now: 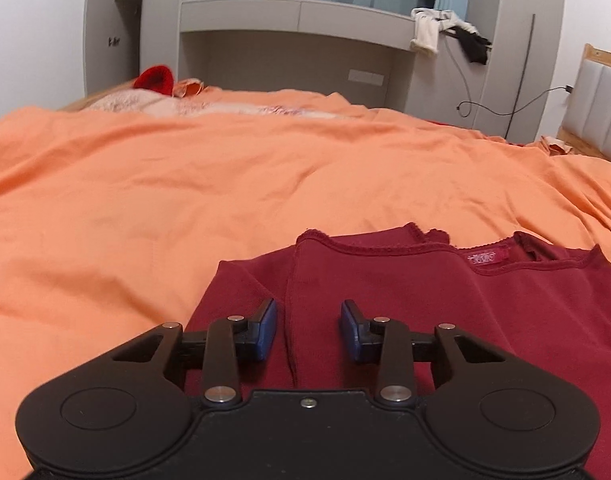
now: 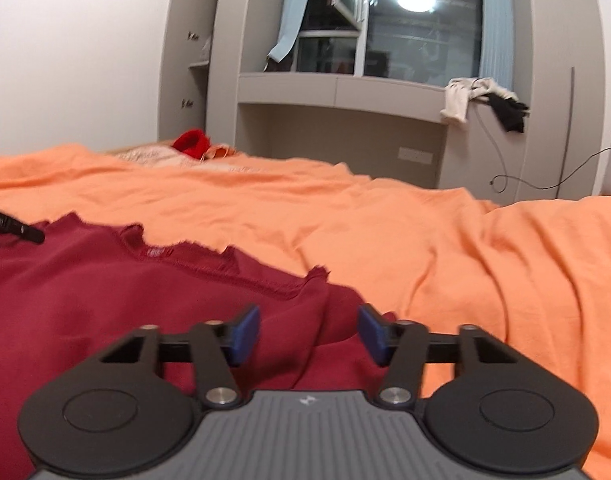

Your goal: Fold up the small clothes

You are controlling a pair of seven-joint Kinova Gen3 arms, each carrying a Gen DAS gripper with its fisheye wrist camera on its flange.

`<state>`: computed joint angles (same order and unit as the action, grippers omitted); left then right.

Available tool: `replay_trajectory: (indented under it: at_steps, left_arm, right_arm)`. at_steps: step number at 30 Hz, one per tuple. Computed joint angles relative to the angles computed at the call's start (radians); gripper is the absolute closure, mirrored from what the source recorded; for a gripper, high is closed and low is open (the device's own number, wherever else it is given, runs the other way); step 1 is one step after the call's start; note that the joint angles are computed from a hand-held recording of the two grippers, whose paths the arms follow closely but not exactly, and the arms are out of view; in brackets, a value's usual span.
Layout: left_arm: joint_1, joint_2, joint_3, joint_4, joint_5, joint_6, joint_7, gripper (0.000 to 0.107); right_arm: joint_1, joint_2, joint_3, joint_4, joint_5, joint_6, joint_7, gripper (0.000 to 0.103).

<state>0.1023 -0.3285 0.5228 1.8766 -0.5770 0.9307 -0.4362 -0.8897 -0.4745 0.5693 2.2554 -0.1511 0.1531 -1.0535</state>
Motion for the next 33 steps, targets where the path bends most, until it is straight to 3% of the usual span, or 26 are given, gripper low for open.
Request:
replay_trajectory:
  at_steps: [4,6,7,8,9,12,15,20,23,25,28,33]
  left_arm:
    - [-0.004,0.014,0.005,-0.014,0.002,0.023,0.014,0.067]
    - [0.002,0.022,0.004,-0.02,0.002,0.034,0.019,0.068]
    - [0.006,0.026,0.003,-0.021,0.001,0.039,0.023,0.07]
    - [0.007,0.033,0.008,-0.026,-0.005,0.048,0.032,0.08]
    - [0.011,0.037,0.01,-0.028,-0.012,0.054,0.04,0.097]
    - [0.009,0.041,0.044,-0.031,-0.063,0.068,0.104,0.101]
    - [0.034,0.045,0.087,-0.023,-0.178,0.109,0.207,0.102]
    - [-0.067,0.011,0.258,0.013,-0.381,0.155,0.362,0.102]
    - [-0.133,0.036,0.378,0.025,-0.493,0.225,0.417,0.102]
    - [-0.107,0.088,0.377,0.008,-0.504,0.273,0.405,0.102]
    - [-0.034,0.138,0.297,-0.014,-0.448,0.285,0.374,0.102]
    - [0.026,0.168,0.232,-0.021,-0.414,0.3,0.352,0.101]
  right_arm:
    - [-0.007,0.034,0.003,-0.014,-0.014,0.026,-0.002,0.066]
    - [-0.028,0.036,0.025,-0.019,-0.03,0.038,0.009,0.085]
    - [-0.038,0.038,0.033,-0.019,-0.037,0.037,0.017,0.088]
    - [-0.036,0.036,0.03,-0.016,-0.041,0.032,0.024,0.095]
    - [-0.028,0.034,0.019,-0.009,-0.04,0.021,0.029,0.099]
    - [0.051,0.034,-0.07,0.024,-0.019,-0.047,0.024,0.1]
    - [0.123,0.038,-0.157,0.061,0.021,-0.142,-0.008,0.1]
    - [0.287,0.077,-0.341,0.123,0.054,-0.337,-0.071,0.1]
    - [0.414,0.127,-0.48,0.139,-0.019,-0.414,-0.037,0.1]
    - [0.506,0.16,-0.57,0.122,-0.059,-0.39,-0.023,0.1]
    - [0.644,0.198,-0.696,0.1,-0.055,-0.35,-0.045,0.1]
    - [0.73,0.208,-0.768,0.085,-0.018,-0.314,-0.105,0.096]
